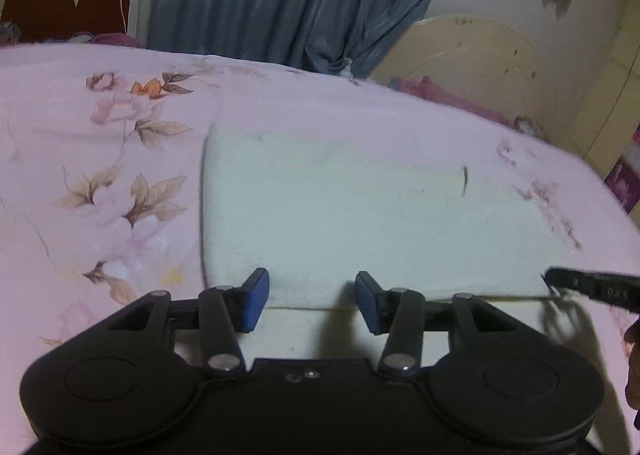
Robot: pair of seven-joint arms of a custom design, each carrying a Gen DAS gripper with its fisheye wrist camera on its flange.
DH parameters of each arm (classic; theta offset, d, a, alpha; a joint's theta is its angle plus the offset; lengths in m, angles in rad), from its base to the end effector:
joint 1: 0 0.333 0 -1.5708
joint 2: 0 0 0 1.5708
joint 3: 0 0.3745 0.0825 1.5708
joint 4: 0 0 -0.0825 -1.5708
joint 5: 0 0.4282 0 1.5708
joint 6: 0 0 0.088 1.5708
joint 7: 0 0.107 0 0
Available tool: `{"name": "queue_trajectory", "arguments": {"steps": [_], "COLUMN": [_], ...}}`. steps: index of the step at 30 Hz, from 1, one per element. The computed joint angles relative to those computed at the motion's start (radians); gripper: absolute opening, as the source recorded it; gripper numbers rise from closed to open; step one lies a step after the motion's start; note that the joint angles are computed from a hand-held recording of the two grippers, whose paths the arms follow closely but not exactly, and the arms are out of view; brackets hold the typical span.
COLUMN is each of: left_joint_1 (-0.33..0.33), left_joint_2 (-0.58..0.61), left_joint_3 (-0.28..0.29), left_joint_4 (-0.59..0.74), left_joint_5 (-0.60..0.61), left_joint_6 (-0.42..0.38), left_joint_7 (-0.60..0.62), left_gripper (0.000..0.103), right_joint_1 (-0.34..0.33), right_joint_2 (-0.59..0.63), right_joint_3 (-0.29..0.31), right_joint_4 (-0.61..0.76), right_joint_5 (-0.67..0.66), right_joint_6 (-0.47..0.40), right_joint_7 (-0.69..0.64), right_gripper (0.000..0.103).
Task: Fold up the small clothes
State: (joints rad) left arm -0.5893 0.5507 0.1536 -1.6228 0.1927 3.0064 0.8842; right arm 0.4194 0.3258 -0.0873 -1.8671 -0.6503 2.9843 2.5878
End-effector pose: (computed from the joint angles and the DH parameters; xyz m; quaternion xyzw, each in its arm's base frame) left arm 0.7105 -0.3746 0.4290 -0.6489 0.6404 -0.3740 0.1699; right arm 0.6678 0.2823 0.4543 -0.6253 0.6675 -0.2183 0.3403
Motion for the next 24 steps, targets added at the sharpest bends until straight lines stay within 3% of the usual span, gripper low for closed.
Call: {"name": "queue_trajectory", "arguments": {"steps": [2, 3, 5, 6, 7, 9, 14, 16, 19, 22, 24], "left_joint_1": [0.09, 0.121, 0.198, 0.215, 0.204, 0.137, 0.171, 0.19, 0.221, 0.152, 0.144], "left_joint_2": [-0.016, -0.02, -0.021, -0.013, -0.003, 0.045, 0.244, 0.304, 0.294, 0.22, 0.212], "left_joint_3": [-0.097, -0.133, -0.225, -0.246, -0.231, -0.138, -0.145, -0.152, -0.174, -0.099, -0.133], "left_joint_4": [-0.046, -0.057, -0.05, -0.029, -0.003, 0.091, 0.442, 0.542, 0.515, 0.394, 0.379], "left_joint_5": [-0.052, -0.075, -0.126, -0.15, -0.164, -0.136, -0.148, -0.144, -0.158, -0.108, -0.1], "left_joint_6": [0.071, 0.082, 0.064, 0.05, 0.047, 0.013, -0.184, -0.254, -0.224, -0.126, -0.099], "left_joint_7": [0.061, 0.094, 0.167, 0.196, 0.214, 0.199, 0.23, 0.242, 0.238, 0.156, 0.192], "left_gripper": [0.044, 0.043, 0.043, 0.047, 0.05, 0.052, 0.052, 0.049, 0.045, 0.05, 0.05], "right_joint_1": [0.064, 0.067, 0.004, -0.027, -0.024, -0.025, -0.114, -0.092, 0.003, -0.012, -0.018], "right_joint_2": [-0.018, -0.025, -0.038, -0.038, -0.036, -0.012, 0.129, 0.164, 0.173, 0.143, 0.156], "right_joint_3": [-0.092, -0.107, -0.06, -0.028, -0.031, -0.034, 0.103, 0.078, -0.06, -0.06, -0.035], "right_joint_4": [-0.024, -0.033, -0.059, -0.054, -0.039, 0.007, 0.197, 0.243, 0.256, 0.222, 0.246], "right_joint_5": [-0.104, -0.134, -0.095, -0.052, -0.079, -0.102, 0.09, 0.11, 0.051, 0.045, 0.038], "right_joint_6": [-0.019, -0.048, -0.031, -0.036, -0.046, -0.022, -0.032, -0.077, -0.214, -0.19, -0.14], "right_joint_7": [0.127, 0.174, 0.149, 0.098, 0.114, 0.135, -0.104, -0.135, -0.02, 0.034, 0.036], "right_gripper": [0.006, 0.006, 0.005, 0.005, 0.006, 0.006, 0.006, 0.006, 0.006, 0.006, 0.006]}}
